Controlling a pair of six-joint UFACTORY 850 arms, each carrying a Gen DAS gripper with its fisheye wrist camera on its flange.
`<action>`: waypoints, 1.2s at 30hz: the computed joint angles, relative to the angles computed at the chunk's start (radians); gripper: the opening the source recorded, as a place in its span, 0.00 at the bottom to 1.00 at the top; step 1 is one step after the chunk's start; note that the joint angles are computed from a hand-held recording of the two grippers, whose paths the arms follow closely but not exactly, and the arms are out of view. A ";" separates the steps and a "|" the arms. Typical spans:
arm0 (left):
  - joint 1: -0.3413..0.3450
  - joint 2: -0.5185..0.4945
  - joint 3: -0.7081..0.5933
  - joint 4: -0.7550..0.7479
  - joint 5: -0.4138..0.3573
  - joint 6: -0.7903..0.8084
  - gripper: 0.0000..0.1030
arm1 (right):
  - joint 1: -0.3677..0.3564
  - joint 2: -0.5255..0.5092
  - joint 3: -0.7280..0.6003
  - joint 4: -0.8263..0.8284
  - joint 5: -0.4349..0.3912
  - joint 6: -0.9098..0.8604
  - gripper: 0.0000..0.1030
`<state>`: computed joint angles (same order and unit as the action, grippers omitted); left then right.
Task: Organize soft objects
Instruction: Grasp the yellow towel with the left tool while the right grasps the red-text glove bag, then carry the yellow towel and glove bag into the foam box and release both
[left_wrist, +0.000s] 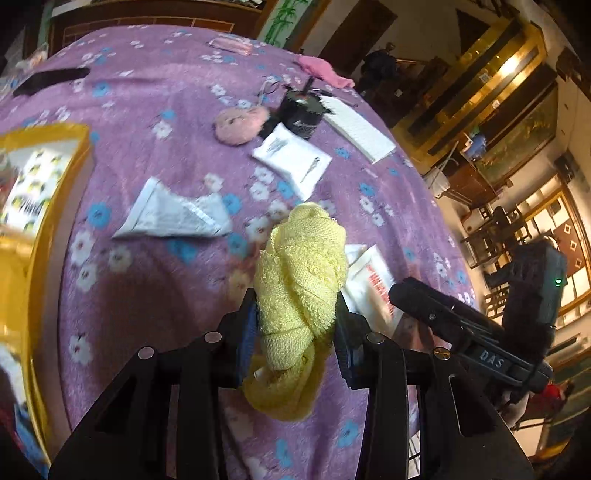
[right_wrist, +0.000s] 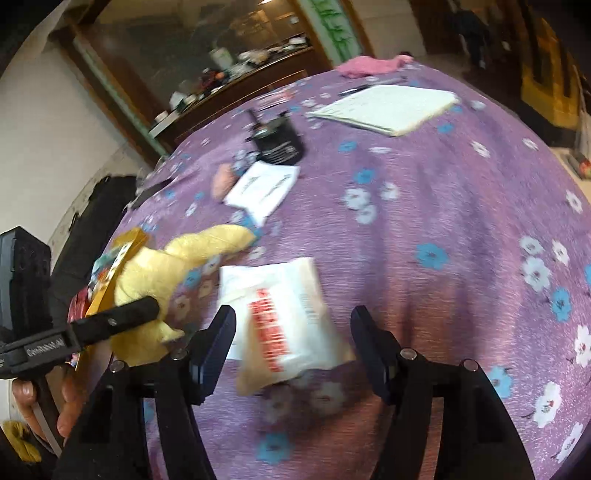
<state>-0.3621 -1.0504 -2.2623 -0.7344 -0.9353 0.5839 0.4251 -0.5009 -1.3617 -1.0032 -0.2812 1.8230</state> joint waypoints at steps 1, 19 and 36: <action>0.005 0.007 0.016 -0.013 0.002 0.008 0.35 | 0.006 -0.014 -0.020 0.049 -0.016 -0.066 0.63; 0.011 0.052 0.132 -0.055 0.056 0.066 0.35 | 0.037 0.010 0.035 -0.161 -0.138 0.261 0.49; 0.107 0.181 0.198 -0.307 -0.052 0.160 0.35 | 0.073 0.013 -0.011 -0.648 0.008 0.711 0.49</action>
<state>-0.2556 -0.8693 -2.0643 -1.0409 -0.9870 0.7441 0.4985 -0.4881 -1.3731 -1.6509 -0.2737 2.5342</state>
